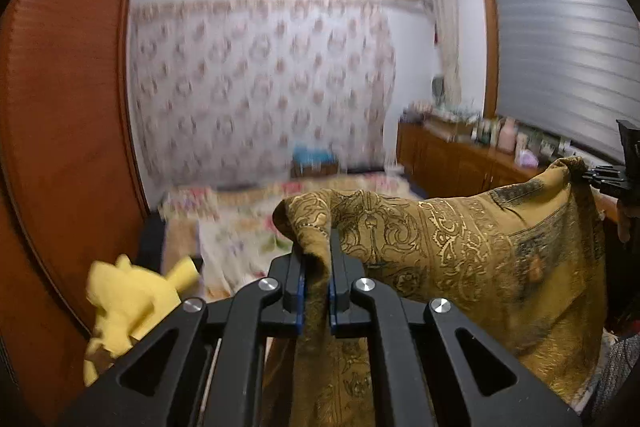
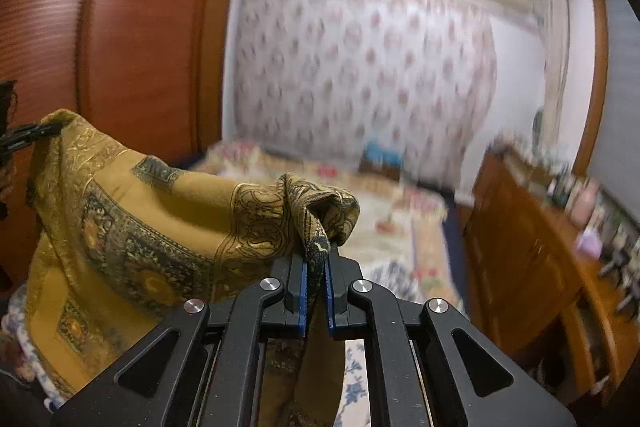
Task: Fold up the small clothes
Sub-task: 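Grasp the gold shirt with the left tool while the right tool grasps it, lift high, then lower the lifted shirt onto the sheet and open both tools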
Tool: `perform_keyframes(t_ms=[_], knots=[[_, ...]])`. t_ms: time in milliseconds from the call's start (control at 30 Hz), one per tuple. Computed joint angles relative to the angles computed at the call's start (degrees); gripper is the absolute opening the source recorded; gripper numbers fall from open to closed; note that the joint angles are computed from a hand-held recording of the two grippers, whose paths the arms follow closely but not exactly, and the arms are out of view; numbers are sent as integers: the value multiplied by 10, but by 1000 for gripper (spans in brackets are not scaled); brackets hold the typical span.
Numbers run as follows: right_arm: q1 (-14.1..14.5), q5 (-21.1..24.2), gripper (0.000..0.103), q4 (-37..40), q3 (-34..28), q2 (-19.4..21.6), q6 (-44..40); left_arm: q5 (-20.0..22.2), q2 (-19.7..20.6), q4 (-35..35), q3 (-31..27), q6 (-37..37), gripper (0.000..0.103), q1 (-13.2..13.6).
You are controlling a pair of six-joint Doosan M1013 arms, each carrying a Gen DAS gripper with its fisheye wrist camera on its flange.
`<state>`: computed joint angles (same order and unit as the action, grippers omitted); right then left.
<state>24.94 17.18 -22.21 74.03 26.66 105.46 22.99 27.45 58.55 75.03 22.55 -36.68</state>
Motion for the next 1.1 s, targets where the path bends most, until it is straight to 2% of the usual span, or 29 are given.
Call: perform_keyframes(t_ms=[133, 233, 333, 500, 567, 600, 633, 667, 700, 733, 767, 1033, 1100], knots=[[-13, 69, 4, 82, -78, 72, -74, 30, 60, -146, -69, 146, 5, 12], [-21, 112, 4, 118, -127, 113, -105, 58, 95, -219, -111, 214, 5, 17], [-30, 156, 4, 152, -177, 155, -132, 79, 121, -270, -142, 256, 6, 21], [-39, 188, 5, 182, -216, 191, -150, 111, 145, -337, -170, 315, 9, 28], [-38, 198, 17, 179, -226, 200, -141, 127, 149, -335, -173, 315, 13, 27], [-37, 204, 20, 166, -230, 204, -123, 130, 148, -339, -170, 317, 19, 27], [-36, 210, 25, 155, -237, 209, -112, 127, 144, -346, -161, 320, 30, 27], [-36, 210, 31, 151, -234, 209, -106, 124, 139, -352, -153, 323, 43, 29], [-36, 206, 36, 157, -227, 206, -105, 122, 135, -351, -145, 320, 45, 28], [-35, 201, 48, 155, -217, 201, -99, 118, 128, -349, -132, 315, 50, 28], [-34, 198, 54, 150, -210, 197, -91, 116, 121, -347, -118, 306, 57, 27], [-26, 144, 57, 155, -99, 136, -55, 107, 87, -320, -40, 248, 58, 16], [-25, 143, 57, 160, -79, 126, -46, 103, 82, -316, -27, 238, 59, 14]])
